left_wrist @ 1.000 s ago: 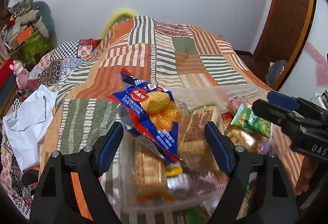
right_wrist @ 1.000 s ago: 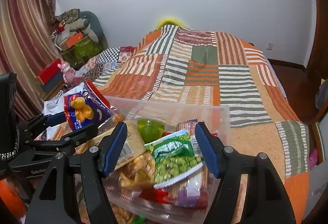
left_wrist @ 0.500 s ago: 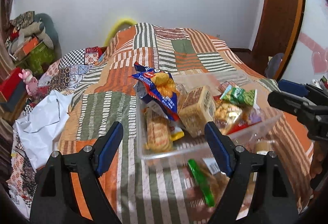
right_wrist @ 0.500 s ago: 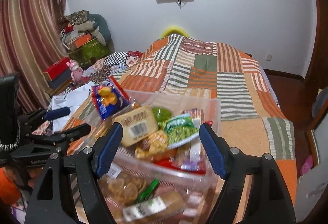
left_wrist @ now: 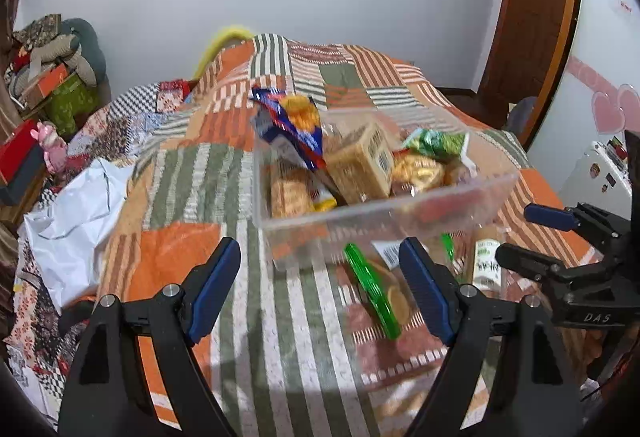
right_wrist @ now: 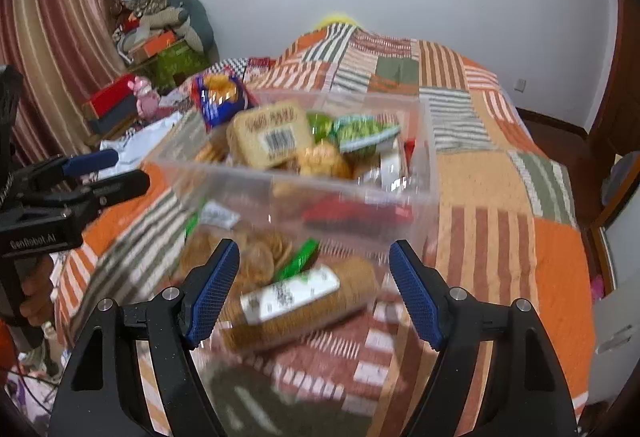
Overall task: Organize snacks
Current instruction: 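Grasp the zip bag of crackers with the left tool while the right tool grasps the cracker roll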
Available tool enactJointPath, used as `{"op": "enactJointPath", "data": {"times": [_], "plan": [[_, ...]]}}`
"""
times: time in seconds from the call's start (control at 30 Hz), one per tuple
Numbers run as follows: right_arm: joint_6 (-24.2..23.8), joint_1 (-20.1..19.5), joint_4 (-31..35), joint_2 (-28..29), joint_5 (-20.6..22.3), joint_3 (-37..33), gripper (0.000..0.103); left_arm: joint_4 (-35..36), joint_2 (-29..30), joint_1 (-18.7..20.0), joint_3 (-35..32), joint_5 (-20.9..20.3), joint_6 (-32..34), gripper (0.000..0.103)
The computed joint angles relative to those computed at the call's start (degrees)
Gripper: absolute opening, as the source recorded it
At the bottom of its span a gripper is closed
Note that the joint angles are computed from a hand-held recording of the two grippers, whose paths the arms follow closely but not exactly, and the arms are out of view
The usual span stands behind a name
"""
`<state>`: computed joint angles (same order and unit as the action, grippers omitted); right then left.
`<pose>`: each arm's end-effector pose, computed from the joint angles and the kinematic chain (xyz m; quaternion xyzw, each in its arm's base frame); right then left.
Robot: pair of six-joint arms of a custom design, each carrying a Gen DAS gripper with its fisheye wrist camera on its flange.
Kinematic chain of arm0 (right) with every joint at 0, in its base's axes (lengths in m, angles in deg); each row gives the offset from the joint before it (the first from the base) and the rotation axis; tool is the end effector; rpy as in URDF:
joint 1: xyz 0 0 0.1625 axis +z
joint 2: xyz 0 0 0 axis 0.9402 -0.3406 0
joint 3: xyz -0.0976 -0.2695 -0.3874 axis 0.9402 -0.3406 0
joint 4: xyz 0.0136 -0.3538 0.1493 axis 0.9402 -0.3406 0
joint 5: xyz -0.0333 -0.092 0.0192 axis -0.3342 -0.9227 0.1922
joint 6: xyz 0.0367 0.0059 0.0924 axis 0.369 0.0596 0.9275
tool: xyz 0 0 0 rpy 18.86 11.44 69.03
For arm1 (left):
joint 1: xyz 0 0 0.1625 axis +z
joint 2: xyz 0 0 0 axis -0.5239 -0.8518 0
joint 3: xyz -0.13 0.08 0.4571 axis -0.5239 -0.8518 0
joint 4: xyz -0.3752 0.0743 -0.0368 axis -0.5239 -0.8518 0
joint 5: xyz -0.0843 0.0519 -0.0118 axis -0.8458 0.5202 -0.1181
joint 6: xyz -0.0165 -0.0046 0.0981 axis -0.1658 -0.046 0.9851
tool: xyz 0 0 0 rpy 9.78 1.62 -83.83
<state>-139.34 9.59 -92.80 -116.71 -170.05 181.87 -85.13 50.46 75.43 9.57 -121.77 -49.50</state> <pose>0.0028 -0.6407 0.3434 0.2978 -0.8925 0.2472 0.2318 -0.3672 -0.6445 -0.0214 0.1939 0.8724 -0.3329 0.3007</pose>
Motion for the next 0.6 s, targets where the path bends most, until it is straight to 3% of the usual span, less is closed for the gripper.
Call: {"op": "enactJointPath", "data": {"times": [0.27, 0.6], "plan": [[4.2, -0.3, 5.2, 0.9, -1.1, -1.2, 0.075, -1.5, 0.3, -0.8, 2.9, 1.9, -2.4, 0.082], [1.4, -0.1, 0.3, 1.2, -2.7, 1.3, 0.084, -0.6, 0.1, -0.4, 3.9, -0.8, -4.5, 0.082]]}}
